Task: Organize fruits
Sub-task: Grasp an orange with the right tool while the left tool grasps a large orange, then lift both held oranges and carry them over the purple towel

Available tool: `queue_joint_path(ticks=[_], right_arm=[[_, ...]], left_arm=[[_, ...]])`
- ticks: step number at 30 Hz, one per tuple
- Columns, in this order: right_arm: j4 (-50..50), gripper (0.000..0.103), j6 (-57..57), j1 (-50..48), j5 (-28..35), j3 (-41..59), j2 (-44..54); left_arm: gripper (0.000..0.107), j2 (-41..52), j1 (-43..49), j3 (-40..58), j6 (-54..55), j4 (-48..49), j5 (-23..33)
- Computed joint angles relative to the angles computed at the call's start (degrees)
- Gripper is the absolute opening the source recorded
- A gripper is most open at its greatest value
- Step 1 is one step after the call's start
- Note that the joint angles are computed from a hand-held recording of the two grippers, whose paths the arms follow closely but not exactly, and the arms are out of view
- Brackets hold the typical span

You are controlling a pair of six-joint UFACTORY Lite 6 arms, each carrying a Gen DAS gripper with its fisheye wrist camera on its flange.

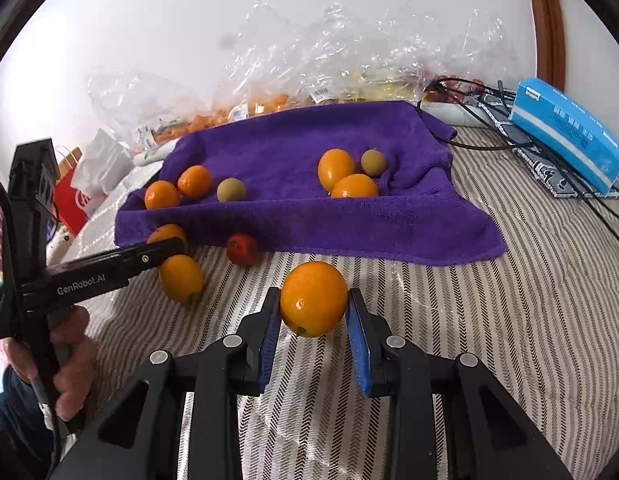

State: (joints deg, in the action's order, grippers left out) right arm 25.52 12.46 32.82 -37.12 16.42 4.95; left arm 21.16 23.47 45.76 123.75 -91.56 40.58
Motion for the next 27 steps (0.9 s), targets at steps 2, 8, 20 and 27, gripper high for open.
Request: queue_joint_path(ticks=[2, 8, 20, 27], right_arm=[[-4.4, 0.032, 4.4, -1.2, -1.4, -0.9, -0.1], [-5.8, 0.032, 4.6, 0.6, -3.2, -1.8, -1.5], [-2.7, 0.032, 0.1, 4.5, -5.2, -1.6, -2.0], [0.3, 0.032, 0.6, 5.4, -8.6, -4.5, -4.5]], left_arm=[[0.041, -0.5, 0.3, -0.6, 0.9, -0.7, 0.5], [0.041, -4.3, 1.4, -5.0, 5.7, -4.1, 3.8], [0.041, -11.3, 4.3, -12.1, 14.3, -12.5, 8.6], [0.041, -10.6, 6.1, -10.7, 11.2, -11.4, 10.1]])
